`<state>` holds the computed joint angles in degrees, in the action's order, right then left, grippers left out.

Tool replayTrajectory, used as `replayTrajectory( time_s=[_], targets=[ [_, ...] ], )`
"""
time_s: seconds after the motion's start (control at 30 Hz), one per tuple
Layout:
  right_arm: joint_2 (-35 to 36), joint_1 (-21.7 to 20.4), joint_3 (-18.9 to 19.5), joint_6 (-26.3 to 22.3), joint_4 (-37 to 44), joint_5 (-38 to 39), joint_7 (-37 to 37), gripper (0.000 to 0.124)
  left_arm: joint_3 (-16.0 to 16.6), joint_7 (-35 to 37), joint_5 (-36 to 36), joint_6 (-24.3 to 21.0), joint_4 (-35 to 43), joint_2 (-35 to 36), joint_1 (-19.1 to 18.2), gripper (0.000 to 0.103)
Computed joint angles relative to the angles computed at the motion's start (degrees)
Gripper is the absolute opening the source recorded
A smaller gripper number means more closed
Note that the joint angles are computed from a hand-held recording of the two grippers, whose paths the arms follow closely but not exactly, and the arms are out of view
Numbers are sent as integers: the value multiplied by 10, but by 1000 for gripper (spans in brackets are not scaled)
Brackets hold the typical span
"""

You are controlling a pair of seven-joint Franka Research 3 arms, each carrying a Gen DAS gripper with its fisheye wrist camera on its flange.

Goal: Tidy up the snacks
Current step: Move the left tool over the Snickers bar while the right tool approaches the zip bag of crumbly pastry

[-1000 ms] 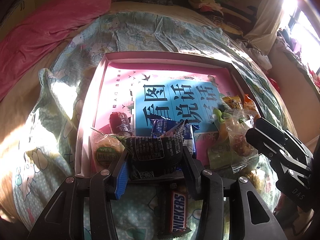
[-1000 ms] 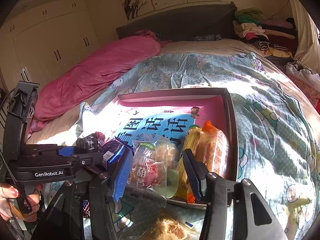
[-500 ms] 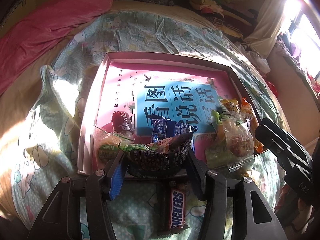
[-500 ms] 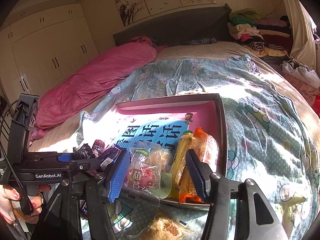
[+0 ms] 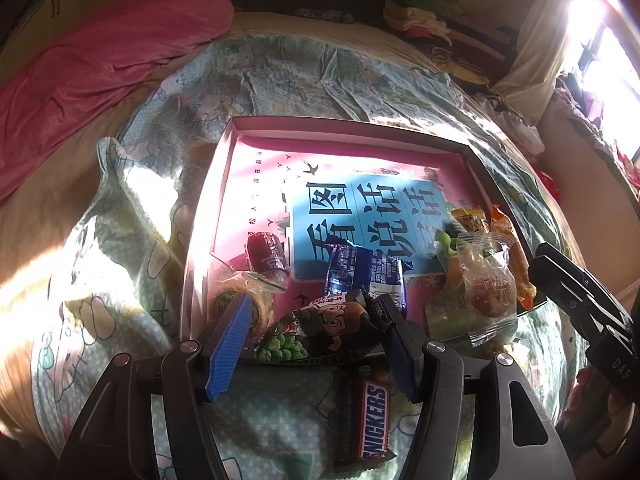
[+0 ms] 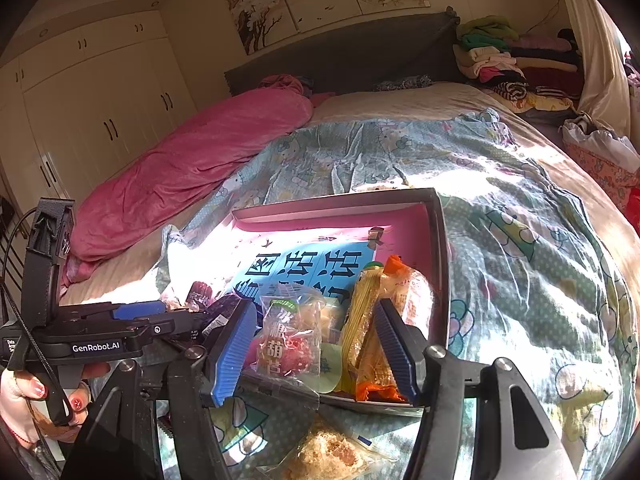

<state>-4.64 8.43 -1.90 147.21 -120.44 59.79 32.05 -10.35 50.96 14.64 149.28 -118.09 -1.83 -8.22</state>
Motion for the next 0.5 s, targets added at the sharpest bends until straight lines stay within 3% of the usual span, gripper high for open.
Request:
replayTrajectory(
  time_s=[0.1, 0.5],
  targets=[
    [0, 0, 0, -1, 0, -2, 1, 61, 1, -28, 41, -8, 8, 9, 4, 66],
    [0, 0, 0, 0, 0, 0, 3, 61, 9, -58, 43, 39, -8, -10, 17, 69]
  ],
)
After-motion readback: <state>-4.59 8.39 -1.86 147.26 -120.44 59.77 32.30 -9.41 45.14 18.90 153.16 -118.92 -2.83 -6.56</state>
